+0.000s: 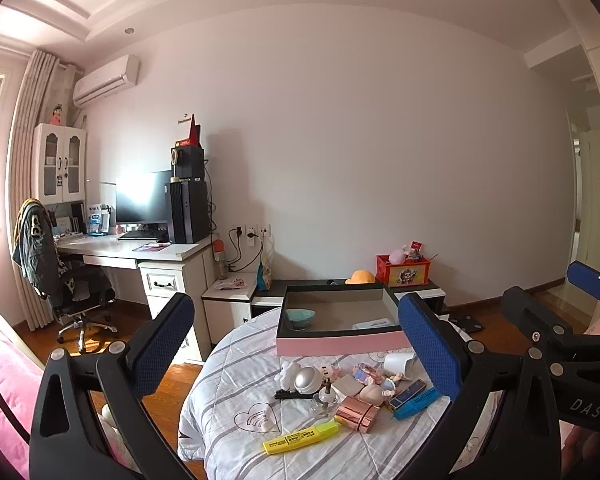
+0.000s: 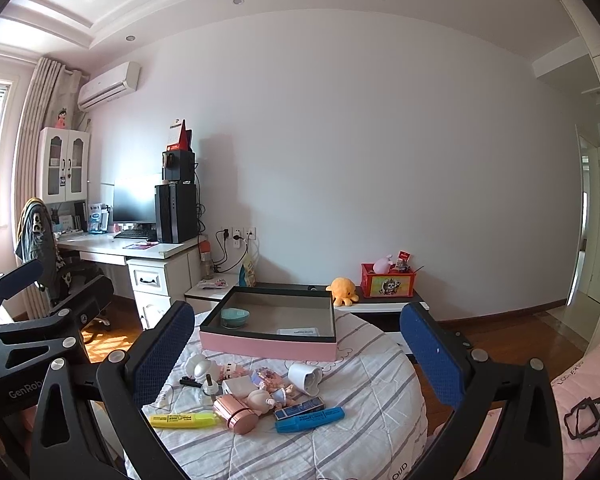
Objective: Organize rigid objects
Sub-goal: 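Withdraw both tools from the pink box, then grasp the yellow highlighter with left tool while right tool grasps the blue highlighter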
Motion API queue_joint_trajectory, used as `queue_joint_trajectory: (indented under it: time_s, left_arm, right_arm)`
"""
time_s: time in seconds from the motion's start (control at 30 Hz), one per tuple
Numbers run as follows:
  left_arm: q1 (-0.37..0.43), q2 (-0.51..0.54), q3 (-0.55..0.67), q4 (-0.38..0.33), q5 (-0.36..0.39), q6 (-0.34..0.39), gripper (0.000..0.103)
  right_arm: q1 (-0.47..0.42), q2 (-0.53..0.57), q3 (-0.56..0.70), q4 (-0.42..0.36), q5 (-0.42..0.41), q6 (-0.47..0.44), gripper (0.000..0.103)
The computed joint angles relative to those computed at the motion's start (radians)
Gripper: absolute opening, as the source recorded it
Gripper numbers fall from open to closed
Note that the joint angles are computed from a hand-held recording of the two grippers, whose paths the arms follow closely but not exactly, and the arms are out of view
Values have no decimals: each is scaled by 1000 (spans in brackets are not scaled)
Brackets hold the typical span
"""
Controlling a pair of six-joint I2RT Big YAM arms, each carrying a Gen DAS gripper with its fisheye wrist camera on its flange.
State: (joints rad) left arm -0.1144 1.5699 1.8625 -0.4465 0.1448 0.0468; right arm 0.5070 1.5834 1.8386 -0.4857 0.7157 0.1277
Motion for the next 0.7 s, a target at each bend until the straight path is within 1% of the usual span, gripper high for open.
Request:
queue_joint_trajectory:
  time_s: [0.13, 0.27, 0.33, 0.43, 0.5, 0.57, 0.6, 0.7]
  left_arm:
    - [4, 9, 5, -23, 14, 12, 103]
    - [16, 58, 41, -77, 50, 30, 103]
    - [25, 87, 54, -112, 57, 41, 103]
    - [38, 145, 90, -192, 74, 70, 103]
    - [41, 183, 110, -247, 71, 91, 103]
    - [42, 215, 122, -286, 70, 114, 103]
    - [42, 231, 133, -309, 69, 130, 103]
    - [40, 276, 156, -351, 71, 174, 103]
  right_arm:
    - [-9, 13, 2, -17, -13, 10, 103]
    - [-29, 37, 0, -54, -38, 37, 103]
    - [-45, 54, 0, -85, -58, 61, 103]
    - [-76, 81, -13, -139, -106, 114, 103]
    - [-91, 92, -33, -151, -131, 136, 103]
    - [-109, 115, -38, -188, -161, 170, 103]
    - [-114, 120, -42, -193, -169, 177, 103]
    - [-136, 154, -36, -230, -205, 200, 103]
